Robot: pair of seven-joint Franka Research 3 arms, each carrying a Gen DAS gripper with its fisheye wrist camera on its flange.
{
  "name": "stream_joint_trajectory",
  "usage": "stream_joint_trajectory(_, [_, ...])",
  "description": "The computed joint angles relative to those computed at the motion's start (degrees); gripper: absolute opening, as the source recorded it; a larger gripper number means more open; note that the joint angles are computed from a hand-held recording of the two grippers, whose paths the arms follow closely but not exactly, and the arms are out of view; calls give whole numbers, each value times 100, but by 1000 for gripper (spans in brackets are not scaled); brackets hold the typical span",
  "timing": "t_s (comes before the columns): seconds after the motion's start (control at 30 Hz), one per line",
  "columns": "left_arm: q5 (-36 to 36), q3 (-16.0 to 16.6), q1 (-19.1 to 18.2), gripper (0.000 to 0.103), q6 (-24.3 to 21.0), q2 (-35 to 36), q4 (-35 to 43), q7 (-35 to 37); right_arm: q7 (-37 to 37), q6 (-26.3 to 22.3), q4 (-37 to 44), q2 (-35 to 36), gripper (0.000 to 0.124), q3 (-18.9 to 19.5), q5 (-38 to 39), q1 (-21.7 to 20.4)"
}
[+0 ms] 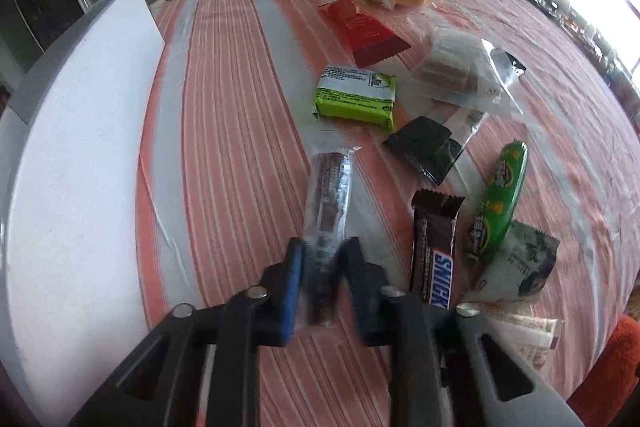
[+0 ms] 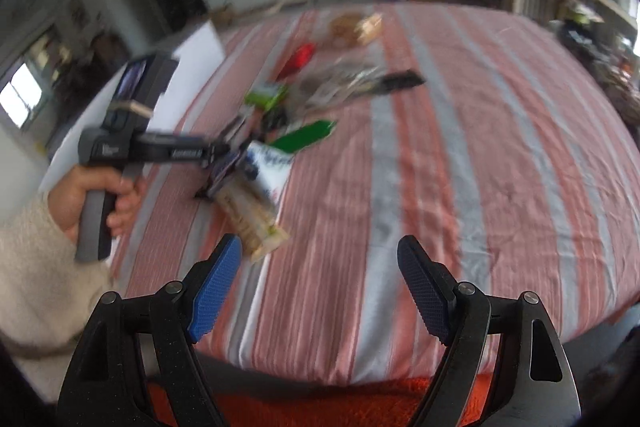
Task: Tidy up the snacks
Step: 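Carry both bars over the cardboard box and open both tools to drop them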
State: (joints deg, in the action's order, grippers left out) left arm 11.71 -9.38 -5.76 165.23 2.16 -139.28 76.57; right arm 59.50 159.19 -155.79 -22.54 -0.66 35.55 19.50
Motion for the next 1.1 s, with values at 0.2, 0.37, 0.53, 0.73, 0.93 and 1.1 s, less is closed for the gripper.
stream_joint_trajectory(0.2, [-2566,31,-256,17,344,-688,-730,1597,266,-261,1090,1494,79,498,-504,154])
stream_joint_trajectory(0.37, [-3790,765,-1018,17,361,-1742,-1401,2491,1455,-121,1549,2176,37,718,-1637,94])
stream_joint_trajectory(0.53, [-3851,1372,-1560,17,341,-2782,-2030,2667,1102,-502,1629,2122,31,622,-735,24])
stream_joint_trajectory(0.73, [-3631,1872,-1876,17,135,-3956,-2472,2548,-124,-712,991,1228,31,305,1778,5])
stream_joint_trajectory(0.93, [-3165,2143,-1413,17,-304,-4941,-2576,2369,33,-764,880,358,31,221,2113,191])
stream_joint_trajectory(1.1, [-2499,2040,-162,17,-493,-5259,-2600,2080,-316,-836,1626,416,31,415,2711,832])
